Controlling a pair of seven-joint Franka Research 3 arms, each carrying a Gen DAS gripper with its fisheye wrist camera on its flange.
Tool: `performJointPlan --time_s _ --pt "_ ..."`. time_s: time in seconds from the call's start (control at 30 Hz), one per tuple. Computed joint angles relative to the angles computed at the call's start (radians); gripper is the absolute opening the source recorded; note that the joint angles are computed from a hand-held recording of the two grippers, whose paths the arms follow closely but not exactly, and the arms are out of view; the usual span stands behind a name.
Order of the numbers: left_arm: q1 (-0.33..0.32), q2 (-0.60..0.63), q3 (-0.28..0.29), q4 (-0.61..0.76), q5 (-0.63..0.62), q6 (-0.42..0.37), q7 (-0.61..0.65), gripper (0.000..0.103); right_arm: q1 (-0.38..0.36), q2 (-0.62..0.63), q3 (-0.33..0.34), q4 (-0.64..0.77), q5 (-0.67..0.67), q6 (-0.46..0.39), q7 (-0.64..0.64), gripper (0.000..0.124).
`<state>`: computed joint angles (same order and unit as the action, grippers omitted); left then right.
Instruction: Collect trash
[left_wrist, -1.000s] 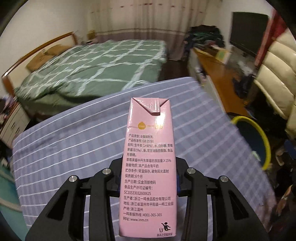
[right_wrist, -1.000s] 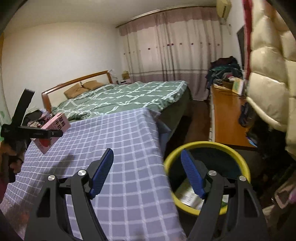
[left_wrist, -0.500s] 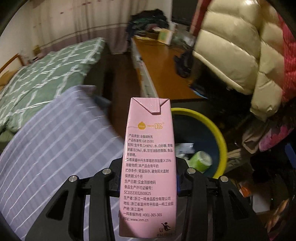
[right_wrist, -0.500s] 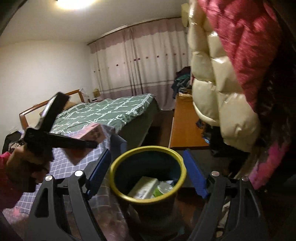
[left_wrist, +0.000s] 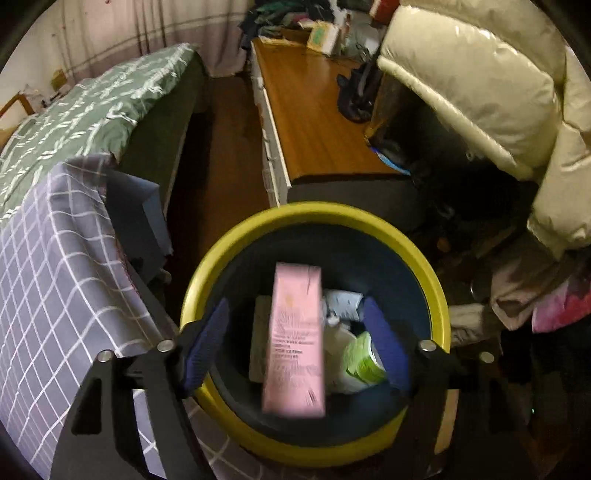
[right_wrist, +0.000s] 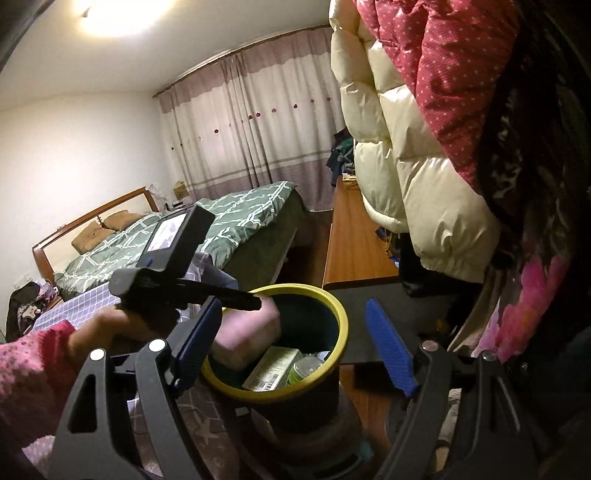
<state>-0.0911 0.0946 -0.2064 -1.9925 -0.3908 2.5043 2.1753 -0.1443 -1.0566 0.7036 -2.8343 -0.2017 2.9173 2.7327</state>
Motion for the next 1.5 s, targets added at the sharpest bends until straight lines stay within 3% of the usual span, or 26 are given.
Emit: performJointPlan --time_s 0.13,0.17,0.27,0.43,0.5,0.63,0.9,1.03,1.27,1.5 --pt "0.031 -0.088 0.022 -0.051 -0.154 0.002 0.091 0.076 0.01 0.009 -0.003 0.012 0.001 0.01 -0.005 0.076" --pt "0.032 -0.121 0.035 -0.076 -0.195 0.014 0.123 0.081 0.011 0.02 -0.004 0.017 0.001 0.019 -0.011 0.076" --pt "0.013 -0.261 0.093 -0.204 -0.312 0.135 0.218 0.095 0.019 0.067 0.006 0.045 0.001 0.05 -0.035 0.076" --pt "-0.021 -0.527 0.233 -0.427 -0.399 0.267 0.345 0.098 0.021 0.136 0.037 0.102 0.008 0.09 -0.078 0.08" --pt "0.009 -0.642 0.262 -0.525 -0.352 0.312 0.338 0.098 0.027 0.16 0.048 0.128 0.012 0.097 -0.098 0.081" --pt "0.111 -0.82 0.314 -0.656 -0.244 0.324 0.269 0.098 0.041 0.186 0.069 0.179 0.016 0.079 -0.133 0.085" --pt "0.277 -1.071 0.493 -0.759 -0.107 0.173 0.163 0.098 0.102 0.14 0.068 0.217 0.004 -0.002 -0.167 0.091" --pt "0.324 -1.168 0.552 -0.791 -0.047 0.167 0.135 0.098 0.152 0.114 0.045 0.213 0.009 -0.034 -0.172 0.093" --pt "0.383 -1.325 0.61 -0.845 0.068 0.095 0.086 0.098 0.195 0.075 0.029 0.202 0.011 -0.072 -0.161 0.094" --pt "0.383 -1.364 0.609 -0.872 0.166 0.125 0.011 0.098 0.195 0.072 0.028 0.217 0.001 -0.104 -0.151 0.094"
